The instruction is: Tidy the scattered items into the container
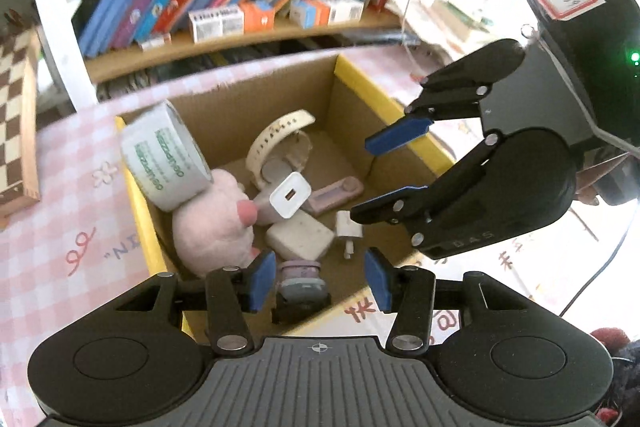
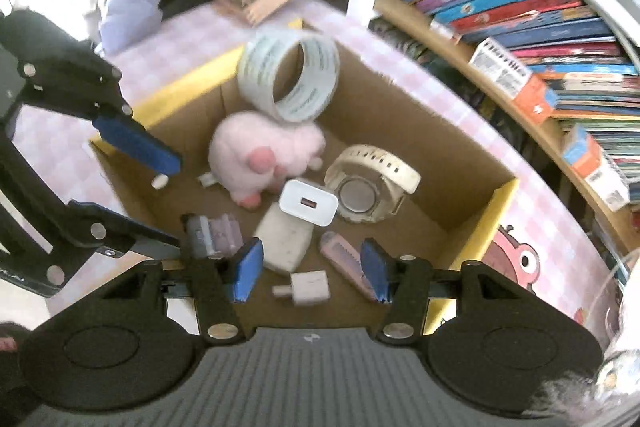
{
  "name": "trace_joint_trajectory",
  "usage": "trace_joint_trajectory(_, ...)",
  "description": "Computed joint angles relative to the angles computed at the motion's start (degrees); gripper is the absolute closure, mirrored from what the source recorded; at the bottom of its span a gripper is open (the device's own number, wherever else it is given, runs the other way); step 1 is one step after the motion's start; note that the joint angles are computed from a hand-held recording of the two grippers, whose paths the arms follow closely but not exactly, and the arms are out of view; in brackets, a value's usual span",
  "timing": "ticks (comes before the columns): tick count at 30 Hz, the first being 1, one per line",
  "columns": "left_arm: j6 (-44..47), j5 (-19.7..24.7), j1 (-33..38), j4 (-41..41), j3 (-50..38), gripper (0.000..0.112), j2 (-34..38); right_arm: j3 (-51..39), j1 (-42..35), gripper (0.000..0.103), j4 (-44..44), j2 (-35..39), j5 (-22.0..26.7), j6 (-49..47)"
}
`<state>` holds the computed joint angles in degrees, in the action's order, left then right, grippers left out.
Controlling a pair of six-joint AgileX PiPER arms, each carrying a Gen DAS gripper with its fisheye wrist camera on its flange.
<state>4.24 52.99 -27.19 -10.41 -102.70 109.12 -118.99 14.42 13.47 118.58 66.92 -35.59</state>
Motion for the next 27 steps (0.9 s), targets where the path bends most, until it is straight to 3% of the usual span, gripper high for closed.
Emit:
trace_joint_trajectory(7,-7.1,-12.9,-3.6,6.3,16.2,0.062,-11.6,23.6,0.7,0.051,2.8,-17.5,-14.6,1.7)
trace_joint_trajectory(15,-31.3,-23.0,-10.4,24.8,34.9,0.055,-25.2,47.0,4.2,0.051,1.7,-35.7,-28.8,11.3)
trace_joint_trajectory(18,-45.7,-24.0,-14.3,35.9,40.8,0.054,-28.9,54.7,6.8,0.050,-2.5,-41.5,-33.4,19.4)
trace_joint_trajectory(21,-58.9,-22.9,-18.5,46.4,45.6,0.054,-31.8,61.6,10.9,0.050,-12.5,-46.3,-37.2,32.6)
trace_joint_trajectory(27,-76.7,-17.3,-27.2,59.7,51.6,0.054,-34.8,71.8,20.0,0.050,-33.5,-53.3,-38.7,61.5)
